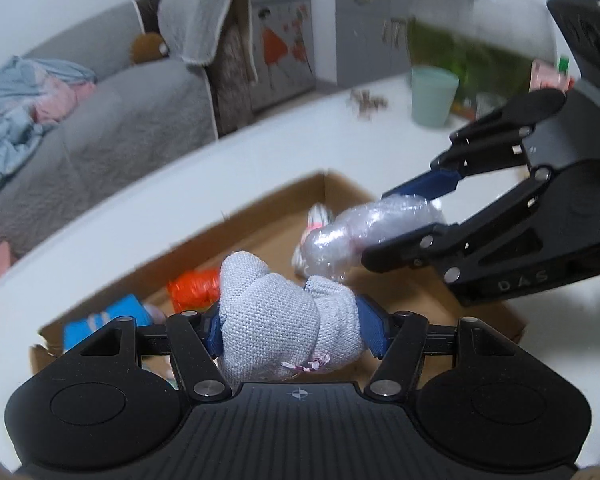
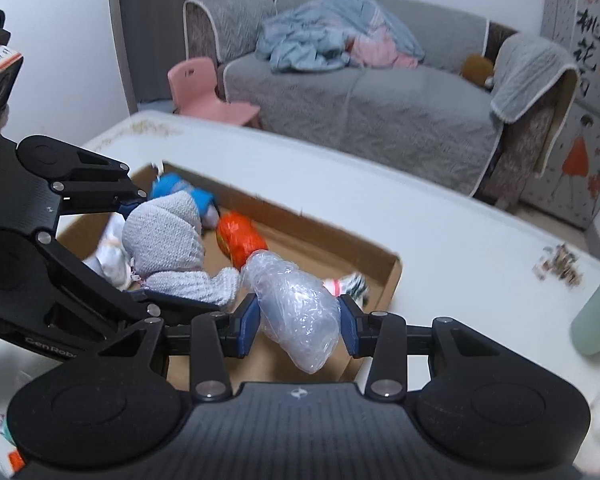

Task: Organize objects
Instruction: 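Carry both items into the box and open both tools to release them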

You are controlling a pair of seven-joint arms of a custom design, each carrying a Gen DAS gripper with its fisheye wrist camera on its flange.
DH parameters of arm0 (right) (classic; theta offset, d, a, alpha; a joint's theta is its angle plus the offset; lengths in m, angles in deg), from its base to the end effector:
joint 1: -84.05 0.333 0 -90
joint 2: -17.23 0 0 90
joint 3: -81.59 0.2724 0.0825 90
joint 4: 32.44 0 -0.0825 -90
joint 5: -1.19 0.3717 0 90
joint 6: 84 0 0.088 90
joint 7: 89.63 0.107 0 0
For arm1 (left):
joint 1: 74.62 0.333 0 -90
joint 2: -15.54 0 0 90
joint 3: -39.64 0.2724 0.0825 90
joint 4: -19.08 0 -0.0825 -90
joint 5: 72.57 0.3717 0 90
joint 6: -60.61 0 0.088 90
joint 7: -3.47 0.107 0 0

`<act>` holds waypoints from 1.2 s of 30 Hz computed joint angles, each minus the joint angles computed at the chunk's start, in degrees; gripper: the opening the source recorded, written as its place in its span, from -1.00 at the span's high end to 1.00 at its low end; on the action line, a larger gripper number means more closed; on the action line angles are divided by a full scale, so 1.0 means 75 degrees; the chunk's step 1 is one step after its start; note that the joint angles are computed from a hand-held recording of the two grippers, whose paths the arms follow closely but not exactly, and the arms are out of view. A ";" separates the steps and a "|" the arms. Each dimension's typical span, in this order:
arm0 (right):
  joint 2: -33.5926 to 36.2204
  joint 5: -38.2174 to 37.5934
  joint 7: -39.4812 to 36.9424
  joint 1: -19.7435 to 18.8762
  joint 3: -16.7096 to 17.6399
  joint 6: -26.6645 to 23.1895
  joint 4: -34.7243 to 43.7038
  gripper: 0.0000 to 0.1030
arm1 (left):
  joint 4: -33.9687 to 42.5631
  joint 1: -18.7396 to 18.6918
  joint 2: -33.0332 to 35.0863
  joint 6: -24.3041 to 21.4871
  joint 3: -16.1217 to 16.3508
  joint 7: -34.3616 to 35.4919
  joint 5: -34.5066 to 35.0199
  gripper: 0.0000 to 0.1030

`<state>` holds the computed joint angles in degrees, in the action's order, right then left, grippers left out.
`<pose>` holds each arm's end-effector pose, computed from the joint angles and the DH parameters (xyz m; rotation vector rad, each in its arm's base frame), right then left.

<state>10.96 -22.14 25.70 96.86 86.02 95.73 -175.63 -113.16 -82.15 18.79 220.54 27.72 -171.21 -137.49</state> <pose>0.4658 0.1809 0.3736 -1.9705 1.5022 -0.5730 0.5067 -0.1349 0.3136 -0.7736 2.6046 -0.8997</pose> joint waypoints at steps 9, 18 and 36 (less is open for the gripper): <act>0.0913 0.2296 -0.2259 0.0479 -0.0146 -0.0106 0.0573 0.25 | 0.0704 0.0309 0.1042 0.0296 -0.0208 -0.0587 0.0863 -0.34; 0.1594 -0.0024 -0.0039 0.0546 -0.0757 -0.0033 0.1373 0.25 | 0.1320 0.0671 0.1566 0.0903 -0.0693 -0.0433 -0.0665 -0.34; 0.1536 -0.1145 0.1149 0.0380 -0.0635 -0.0922 0.1772 -0.04 | 0.1464 0.0691 0.1710 0.1073 -0.0589 -0.2507 0.0999 -0.83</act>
<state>22.48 -30.72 34.32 99.71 81.26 88.81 -162.34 -102.17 -76.97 31.62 228.59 23.30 -190.02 -130.00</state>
